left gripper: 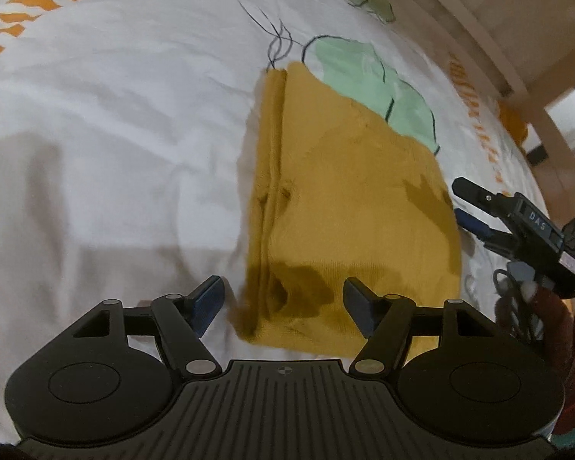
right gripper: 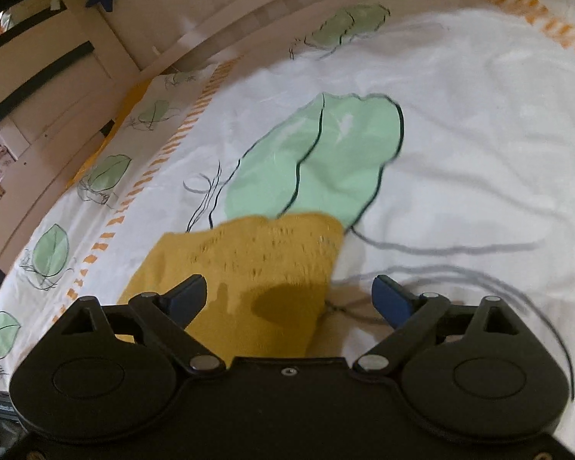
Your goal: Fold small clothes
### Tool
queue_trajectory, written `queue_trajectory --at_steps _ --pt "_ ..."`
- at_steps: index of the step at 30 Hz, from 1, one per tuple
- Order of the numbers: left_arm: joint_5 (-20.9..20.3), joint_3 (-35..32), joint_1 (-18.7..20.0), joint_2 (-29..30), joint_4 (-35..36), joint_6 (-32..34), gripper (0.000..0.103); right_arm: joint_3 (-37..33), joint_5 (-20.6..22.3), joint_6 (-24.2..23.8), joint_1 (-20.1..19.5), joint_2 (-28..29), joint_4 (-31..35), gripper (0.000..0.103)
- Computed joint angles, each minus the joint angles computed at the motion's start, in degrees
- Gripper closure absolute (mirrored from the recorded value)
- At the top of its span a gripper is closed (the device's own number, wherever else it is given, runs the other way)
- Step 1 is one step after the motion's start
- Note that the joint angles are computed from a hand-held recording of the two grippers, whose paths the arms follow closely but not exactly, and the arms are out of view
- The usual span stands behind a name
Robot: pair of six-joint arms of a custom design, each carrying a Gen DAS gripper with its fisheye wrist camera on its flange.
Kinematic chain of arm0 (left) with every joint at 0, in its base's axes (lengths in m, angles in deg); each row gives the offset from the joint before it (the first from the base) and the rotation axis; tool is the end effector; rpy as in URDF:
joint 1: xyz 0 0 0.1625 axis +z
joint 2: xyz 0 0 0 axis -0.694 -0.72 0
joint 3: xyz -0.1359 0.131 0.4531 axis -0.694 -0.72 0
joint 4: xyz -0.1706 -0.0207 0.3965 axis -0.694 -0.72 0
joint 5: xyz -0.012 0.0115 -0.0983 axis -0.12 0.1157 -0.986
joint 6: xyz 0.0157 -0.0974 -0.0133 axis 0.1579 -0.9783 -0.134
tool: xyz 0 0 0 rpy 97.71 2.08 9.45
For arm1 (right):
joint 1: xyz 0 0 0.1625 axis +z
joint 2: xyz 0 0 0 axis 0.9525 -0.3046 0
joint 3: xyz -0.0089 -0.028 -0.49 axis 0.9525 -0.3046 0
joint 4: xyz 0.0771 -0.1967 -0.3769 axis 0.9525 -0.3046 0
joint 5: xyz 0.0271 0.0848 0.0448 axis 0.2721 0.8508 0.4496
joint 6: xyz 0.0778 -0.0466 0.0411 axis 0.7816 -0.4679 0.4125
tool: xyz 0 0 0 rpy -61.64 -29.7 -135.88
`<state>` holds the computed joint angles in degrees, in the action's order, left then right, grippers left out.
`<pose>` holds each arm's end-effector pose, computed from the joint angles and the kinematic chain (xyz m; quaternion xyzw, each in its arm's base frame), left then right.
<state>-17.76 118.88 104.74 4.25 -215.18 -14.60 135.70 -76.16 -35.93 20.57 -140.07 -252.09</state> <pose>-0.1539 -0.6142 0.2206 0.1394 0.9718 -0.1497 0.1177 0.1405 -0.6161 0.2073 0.0388 -0.9013 0.4119 0.1283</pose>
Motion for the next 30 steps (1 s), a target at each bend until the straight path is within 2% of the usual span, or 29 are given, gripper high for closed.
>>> queue_trajectory --at_steps 6,8,11,20,22,24,25,27,30 --pt "-3.0 -1.0 0.9 1.9 -1.2 1.9 0.024 0.7 6.5 1.7 -2.2 -0.1 1.6 0.007" --pt "-4.7 -1.3 1.3 2.6 -2.4 3.1 0.024 0.5 8.2 2.0 -2.8 0.4 1.5 0.005" --pt "-9.3 -1.9 2.5 3.7 -3.5 3.4 0.024 -0.1 11.0 2.4 -3.5 1.1 1.6 0.0" --pt "-12.1 -1.6 2.8 5.1 -7.3 4.5 0.024 -2.6 16.4 2.2 -4.8 2.9 2.7 0.0" --pt "-12.0 -1.3 2.7 5.0 -7.7 4.8 0.027 -3.2 17.2 2.6 -5.0 3.6 2.1 0.0" --pt "-11.3 -0.9 2.4 4.5 -7.1 4.8 0.051 -3.8 17.4 3.0 -4.9 4.1 1.8 0.0" --pt "-10.7 -0.8 2.3 4.2 -6.4 4.6 0.057 -3.9 17.4 3.0 -4.9 4.2 1.9 0.0" --pt "-9.9 -0.6 2.3 3.6 -5.0 3.5 0.077 -3.9 17.4 2.5 -4.7 4.1 2.5 0.0" --pt "-12.0 -0.8 3.3 2.9 -3.3 1.8 0.084 -3.0 18.8 2.0 -5.2 3.2 3.2 0.001"
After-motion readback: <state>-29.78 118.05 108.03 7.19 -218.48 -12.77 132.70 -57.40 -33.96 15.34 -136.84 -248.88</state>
